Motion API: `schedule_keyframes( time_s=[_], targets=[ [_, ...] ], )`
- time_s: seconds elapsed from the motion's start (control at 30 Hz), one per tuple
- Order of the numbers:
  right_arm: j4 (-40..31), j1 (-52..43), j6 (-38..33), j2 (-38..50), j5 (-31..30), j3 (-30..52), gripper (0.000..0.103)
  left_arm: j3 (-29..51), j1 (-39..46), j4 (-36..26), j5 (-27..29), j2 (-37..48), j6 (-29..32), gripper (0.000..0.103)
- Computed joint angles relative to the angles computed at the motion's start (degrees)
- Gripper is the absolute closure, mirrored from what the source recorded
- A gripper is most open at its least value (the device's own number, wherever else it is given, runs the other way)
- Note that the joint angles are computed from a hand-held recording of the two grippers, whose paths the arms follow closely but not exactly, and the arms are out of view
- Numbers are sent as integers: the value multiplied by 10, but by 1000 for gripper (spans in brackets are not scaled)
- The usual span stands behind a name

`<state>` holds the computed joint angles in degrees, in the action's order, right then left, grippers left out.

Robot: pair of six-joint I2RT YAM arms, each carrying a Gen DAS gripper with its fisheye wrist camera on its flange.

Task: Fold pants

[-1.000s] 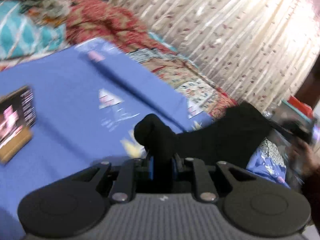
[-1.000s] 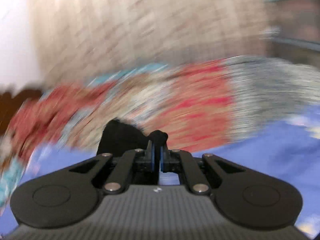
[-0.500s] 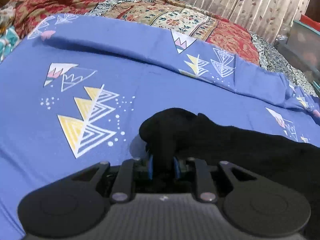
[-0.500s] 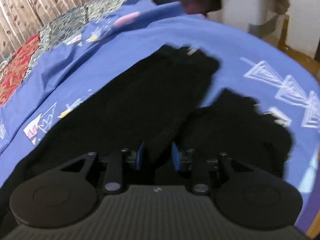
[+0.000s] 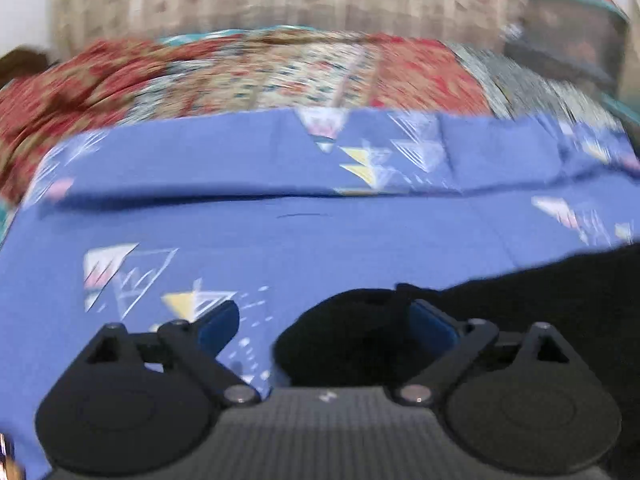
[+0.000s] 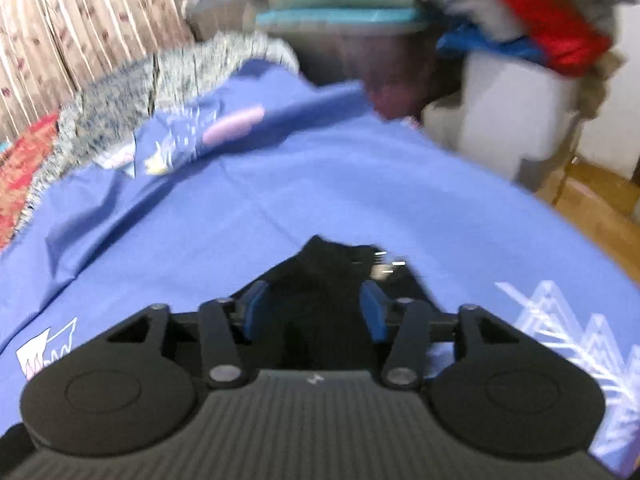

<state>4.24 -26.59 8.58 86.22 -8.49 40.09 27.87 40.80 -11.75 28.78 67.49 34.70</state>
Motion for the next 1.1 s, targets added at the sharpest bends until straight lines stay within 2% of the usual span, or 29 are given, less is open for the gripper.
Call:
schedule_keyframes(
  time_s=[0.07, 0.1, 0.13, 0.17, 0.2, 0.23, 0.27, 0.3, 0.37, 0.43, 0.6, 0.67, 0.73, 0.8, 0.93, 1.0, 1.1],
  targets=[
    [-38, 18, 32, 84, 6, 80, 36, -8, -38, 32, -35, 21, 5, 11],
    [-61, -7, 35, 117, -10, 122, 34, -12, -53, 48, -49, 33, 7, 14],
    [-75, -17, 49, 129, -19, 135, 28, -13, -71, 63, -68, 49, 7, 31],
    [-68, -17, 56, 134, -18, 134, 23, -11, -86, 75, -87, 69, 5, 59],
    [-62, 2, 67, 146, 4, 144, 24, -13, -104, 94, -117, 86, -1, 71],
    [-58, 22, 61, 156, 40, 149, 38, -25, -128, 134, -162, 99, -14, 85],
    [-56, 33, 38, 152, 79, 139, 65, -33, -139, 157, -181, 102, -23, 88],
    [-49, 61, 13, 167, 130, 148, 81, -35, -144, 168, -183, 102, -35, 90],
    [-45, 75, -8, 177, 151, 161, 95, -35, -143, 172, -184, 88, -53, 92],
    [-49, 68, 17, 169, 131, 178, 98, -37, -141, 185, -184, 60, -69, 93],
    [9, -3, 118, 32, -31, 114, 98, -10, -82, 143, -120, -43, -168, 93],
    [34, -36, 165, 9, -109, 106, 98, -12, -17, 145, -60, -79, -220, 93],
    [34, -61, 191, -22, -165, 82, 98, -18, 36, 135, -20, -94, -246, 95],
    [6, -73, 179, -21, -178, 69, 98, -34, 64, 119, -17, -105, -219, 95],
    [-2, -108, 155, -3, -184, 15, 98, -45, 135, 17, 28, -127, -126, 96],
    [-28, -133, 140, -8, -189, -4, 98, -55, 179, -33, 62, -163, -80, 96],
    [-58, -177, 124, -40, -232, -23, 98, -45, 250, -124, 122, -199, -14, 96]
  ],
)
